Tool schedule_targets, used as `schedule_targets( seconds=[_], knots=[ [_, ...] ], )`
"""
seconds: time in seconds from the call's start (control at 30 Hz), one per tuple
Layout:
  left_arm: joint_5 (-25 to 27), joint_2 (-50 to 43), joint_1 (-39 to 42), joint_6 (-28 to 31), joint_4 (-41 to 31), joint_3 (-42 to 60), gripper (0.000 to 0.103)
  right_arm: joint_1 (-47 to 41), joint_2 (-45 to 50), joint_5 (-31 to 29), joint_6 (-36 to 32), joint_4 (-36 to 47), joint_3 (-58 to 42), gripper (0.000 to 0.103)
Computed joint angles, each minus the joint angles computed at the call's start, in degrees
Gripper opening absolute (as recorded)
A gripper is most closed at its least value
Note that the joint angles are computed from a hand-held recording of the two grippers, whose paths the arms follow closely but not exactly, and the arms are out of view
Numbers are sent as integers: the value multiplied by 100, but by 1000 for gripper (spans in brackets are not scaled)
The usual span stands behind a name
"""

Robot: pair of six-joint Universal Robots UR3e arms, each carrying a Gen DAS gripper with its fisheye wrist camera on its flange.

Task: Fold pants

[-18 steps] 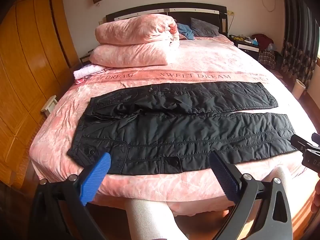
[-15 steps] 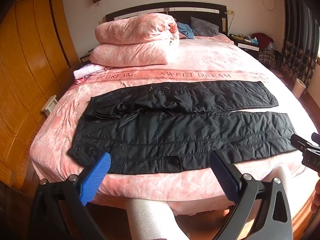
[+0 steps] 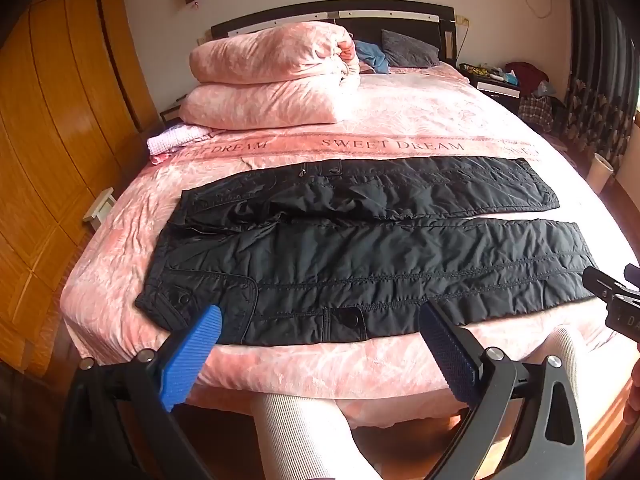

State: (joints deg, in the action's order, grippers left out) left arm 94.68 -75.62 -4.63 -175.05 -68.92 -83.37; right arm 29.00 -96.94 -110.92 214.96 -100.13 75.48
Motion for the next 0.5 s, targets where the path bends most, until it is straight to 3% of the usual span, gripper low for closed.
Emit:
schedule_targets(
  seconds=[0.5],
  knots=[
    [106, -196, -117, -66, -169, 316, 99, 0, -2, 7, 5, 15, -5, 101]
  ],
)
